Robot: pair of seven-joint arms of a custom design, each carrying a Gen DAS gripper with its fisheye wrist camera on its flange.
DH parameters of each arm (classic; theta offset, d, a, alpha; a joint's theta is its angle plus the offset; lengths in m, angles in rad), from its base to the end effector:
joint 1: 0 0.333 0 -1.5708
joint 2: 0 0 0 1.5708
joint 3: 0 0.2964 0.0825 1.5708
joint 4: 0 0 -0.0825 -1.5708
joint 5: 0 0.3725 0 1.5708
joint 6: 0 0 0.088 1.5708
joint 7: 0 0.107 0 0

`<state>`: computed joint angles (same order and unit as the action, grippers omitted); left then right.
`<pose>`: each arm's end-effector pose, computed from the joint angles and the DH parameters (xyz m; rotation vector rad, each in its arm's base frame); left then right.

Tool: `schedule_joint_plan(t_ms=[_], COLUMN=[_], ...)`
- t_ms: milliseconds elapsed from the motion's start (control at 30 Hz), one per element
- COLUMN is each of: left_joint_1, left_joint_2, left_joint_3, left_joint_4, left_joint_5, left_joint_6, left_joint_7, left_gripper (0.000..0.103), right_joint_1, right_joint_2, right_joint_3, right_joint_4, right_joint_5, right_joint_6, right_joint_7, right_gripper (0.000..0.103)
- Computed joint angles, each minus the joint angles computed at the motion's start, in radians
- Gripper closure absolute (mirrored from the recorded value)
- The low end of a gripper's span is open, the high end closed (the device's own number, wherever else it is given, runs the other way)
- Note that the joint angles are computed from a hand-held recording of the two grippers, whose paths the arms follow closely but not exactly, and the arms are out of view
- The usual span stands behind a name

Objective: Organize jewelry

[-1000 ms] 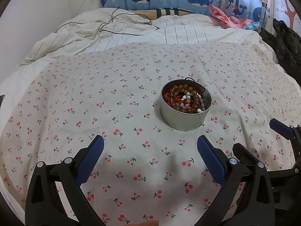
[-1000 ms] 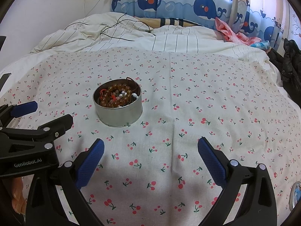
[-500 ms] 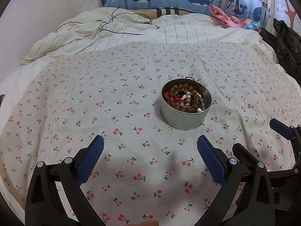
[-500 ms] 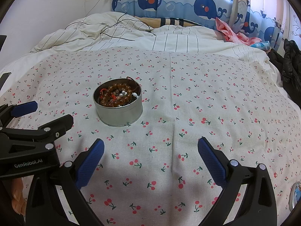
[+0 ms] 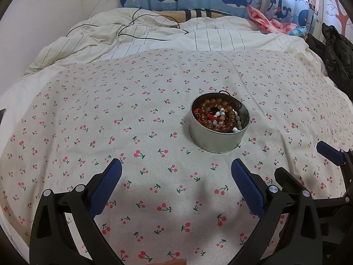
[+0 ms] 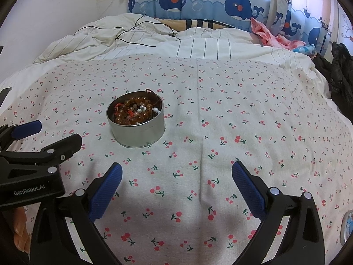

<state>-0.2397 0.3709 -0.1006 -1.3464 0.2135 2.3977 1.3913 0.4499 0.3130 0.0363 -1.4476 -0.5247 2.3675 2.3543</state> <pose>0.6651 -0.2192 0.5799 -1.5848 2.0340 -0.6832 0.6099 0.3113 0.5643 -1.7555 1.8235 -0.7190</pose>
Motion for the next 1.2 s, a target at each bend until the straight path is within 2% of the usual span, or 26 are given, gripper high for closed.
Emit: schedule_joint_plan(t_ms=[1200], left_joint_1=[-0.001], left_joint_2=[0.005], left_joint_3=[0.003], left_joint_4=[0.009], left_joint_5=[0.007], left_joint_6=[-0.009], left_joint_7=[-0.011], left_gripper=[0.008], right_joint_1=[-0.007], right_joint_2=[0.003], right_joint_3=[-0.001], right_joint_4=[0.011], right_joint_5=[0.015], right_joint_6=[-0.019], right_joint_7=[-0.007], right_gripper=[0.008])
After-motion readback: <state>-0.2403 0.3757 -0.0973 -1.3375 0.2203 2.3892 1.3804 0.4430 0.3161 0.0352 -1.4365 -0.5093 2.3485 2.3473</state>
